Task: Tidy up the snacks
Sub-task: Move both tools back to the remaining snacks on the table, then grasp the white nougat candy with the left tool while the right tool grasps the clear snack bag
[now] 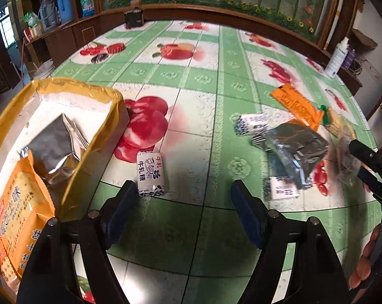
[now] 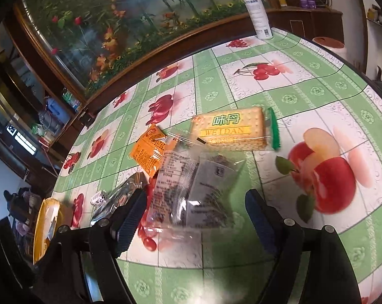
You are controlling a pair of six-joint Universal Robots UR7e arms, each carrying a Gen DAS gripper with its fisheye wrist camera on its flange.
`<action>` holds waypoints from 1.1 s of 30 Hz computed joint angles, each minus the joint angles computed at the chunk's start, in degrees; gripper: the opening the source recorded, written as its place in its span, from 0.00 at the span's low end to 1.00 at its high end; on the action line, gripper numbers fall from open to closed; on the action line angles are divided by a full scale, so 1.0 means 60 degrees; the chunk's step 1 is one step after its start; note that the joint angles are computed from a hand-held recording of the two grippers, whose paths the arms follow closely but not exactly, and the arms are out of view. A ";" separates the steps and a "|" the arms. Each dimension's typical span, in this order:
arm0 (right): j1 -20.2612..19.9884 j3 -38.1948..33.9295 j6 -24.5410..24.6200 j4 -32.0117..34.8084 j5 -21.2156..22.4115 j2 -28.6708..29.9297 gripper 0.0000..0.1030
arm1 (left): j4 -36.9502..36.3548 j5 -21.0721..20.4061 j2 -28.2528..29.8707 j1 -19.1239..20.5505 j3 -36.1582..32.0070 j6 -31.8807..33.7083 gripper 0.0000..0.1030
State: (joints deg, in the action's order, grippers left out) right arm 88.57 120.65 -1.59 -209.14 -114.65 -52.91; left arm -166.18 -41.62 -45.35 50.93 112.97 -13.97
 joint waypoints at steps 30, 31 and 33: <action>0.0596 0.1410 -0.1820 -0.1686 -0.0210 0.0108 0.51 | -0.1770 -0.2653 -0.2039 0.0341 0.1965 0.0813 0.16; 0.0584 0.1540 -0.1800 -0.1754 -0.0050 0.0060 0.51 | -0.1854 -0.2789 -0.2200 0.0344 0.2114 0.0855 0.16; 0.0590 0.1725 -0.1796 -0.1905 0.0162 0.0021 0.51 | -0.2030 -0.2858 -0.2479 0.0283 0.2411 0.0943 0.16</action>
